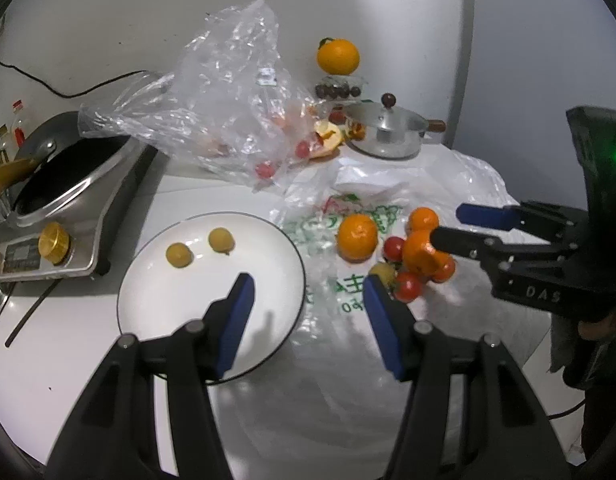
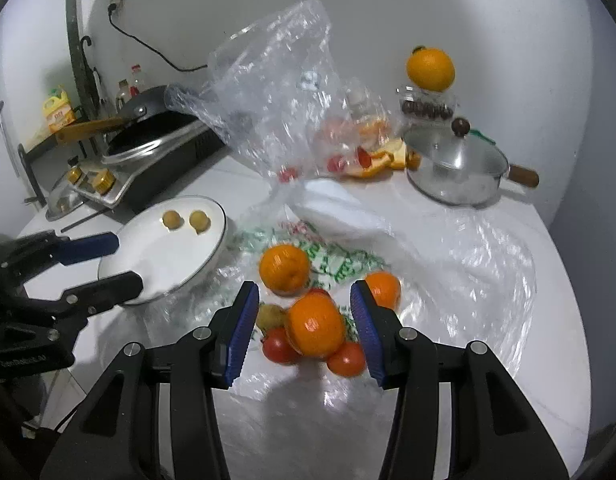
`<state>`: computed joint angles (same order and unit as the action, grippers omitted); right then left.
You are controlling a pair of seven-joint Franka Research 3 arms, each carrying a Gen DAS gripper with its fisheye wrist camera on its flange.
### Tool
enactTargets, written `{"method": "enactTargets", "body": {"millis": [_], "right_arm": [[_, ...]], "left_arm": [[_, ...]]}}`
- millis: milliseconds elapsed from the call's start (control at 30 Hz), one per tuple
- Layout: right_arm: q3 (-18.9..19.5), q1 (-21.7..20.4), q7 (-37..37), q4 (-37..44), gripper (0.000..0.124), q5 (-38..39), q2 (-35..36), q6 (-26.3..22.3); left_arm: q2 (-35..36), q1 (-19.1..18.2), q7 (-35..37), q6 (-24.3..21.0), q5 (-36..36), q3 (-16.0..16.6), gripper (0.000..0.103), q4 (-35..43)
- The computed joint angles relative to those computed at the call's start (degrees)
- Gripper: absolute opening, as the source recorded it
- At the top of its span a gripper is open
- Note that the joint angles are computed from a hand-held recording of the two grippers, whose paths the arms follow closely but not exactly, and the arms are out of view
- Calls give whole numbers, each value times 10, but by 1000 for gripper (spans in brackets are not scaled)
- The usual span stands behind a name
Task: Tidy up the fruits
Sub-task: 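Move both grippers back to the oranges on the plastic bag, then close the left gripper on an orange while the right gripper grasps another orange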
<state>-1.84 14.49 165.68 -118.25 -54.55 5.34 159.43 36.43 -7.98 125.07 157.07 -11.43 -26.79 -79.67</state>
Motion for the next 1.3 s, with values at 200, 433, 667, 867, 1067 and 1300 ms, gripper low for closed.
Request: {"method": "enactTargets", "body": {"millis": [200, 433, 667, 867, 1067, 1300], "right_arm": [[-5, -6, -11, -14, 50, 14, 6, 28], [-19, -3, -49, -14, 50, 50, 26, 60], [-40, 7, -88, -19, 50, 80, 37, 90], [-60, 18, -110, -29, 45, 89, 40, 130], [-91, 31, -58, -37, 44, 27, 22, 158], [-81, -3, -26, -41, 44, -14, 9, 175]], "left_arm": [[-5, -15, -19, 10, 21, 13, 58, -12], [1, -36, -51, 7, 52, 29, 58, -2], [21, -62, -78, -6, 89, 45, 58, 29], [44, -82, -94, -25, 113, 55, 58, 69], [81, -105, -109, -37, 129, 64, 58, 129], [162, -143, -115, -83, 142, 79, 58, 260]]}}
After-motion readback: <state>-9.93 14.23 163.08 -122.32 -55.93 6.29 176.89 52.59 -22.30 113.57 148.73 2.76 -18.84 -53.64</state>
